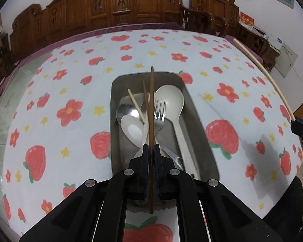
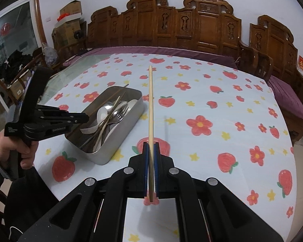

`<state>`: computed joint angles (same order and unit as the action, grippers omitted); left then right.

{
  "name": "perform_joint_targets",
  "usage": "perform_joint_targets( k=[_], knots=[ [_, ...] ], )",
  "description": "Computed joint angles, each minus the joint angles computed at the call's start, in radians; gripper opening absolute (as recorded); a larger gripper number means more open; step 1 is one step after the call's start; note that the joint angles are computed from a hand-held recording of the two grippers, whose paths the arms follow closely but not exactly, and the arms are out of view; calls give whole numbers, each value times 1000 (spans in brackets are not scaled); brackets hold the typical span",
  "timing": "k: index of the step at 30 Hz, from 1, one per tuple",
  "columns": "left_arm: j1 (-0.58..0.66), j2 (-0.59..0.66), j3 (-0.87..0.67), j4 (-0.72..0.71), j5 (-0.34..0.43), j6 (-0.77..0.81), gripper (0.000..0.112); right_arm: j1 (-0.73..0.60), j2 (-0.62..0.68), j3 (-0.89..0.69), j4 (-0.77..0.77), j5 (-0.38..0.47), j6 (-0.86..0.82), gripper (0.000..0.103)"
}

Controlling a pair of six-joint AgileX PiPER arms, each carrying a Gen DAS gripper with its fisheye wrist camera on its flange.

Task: Organize utensils
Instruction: 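Lower the dark chopstick into the tray and open the left tool while the right holds its chopstick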

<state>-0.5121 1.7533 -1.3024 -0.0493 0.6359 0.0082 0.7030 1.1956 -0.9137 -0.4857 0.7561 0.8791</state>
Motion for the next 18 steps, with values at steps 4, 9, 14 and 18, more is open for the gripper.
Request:
perform_joint_targets(
  k=[4,9,14,18],
  knots=[
    [6,24,-5,8,5,4,4,10,23,-12,-1,-6,5,6],
    [14,45,-12,5,5,14,5,26,43,-26,-4,-7,14,6],
    [22,26,-3,-18,-5,36,6,39,73,-43,0,-11,22,6],
    [24,-15,9,-11,-13,46,23,38,110,-61,7,-37,25,6]
  ],
)
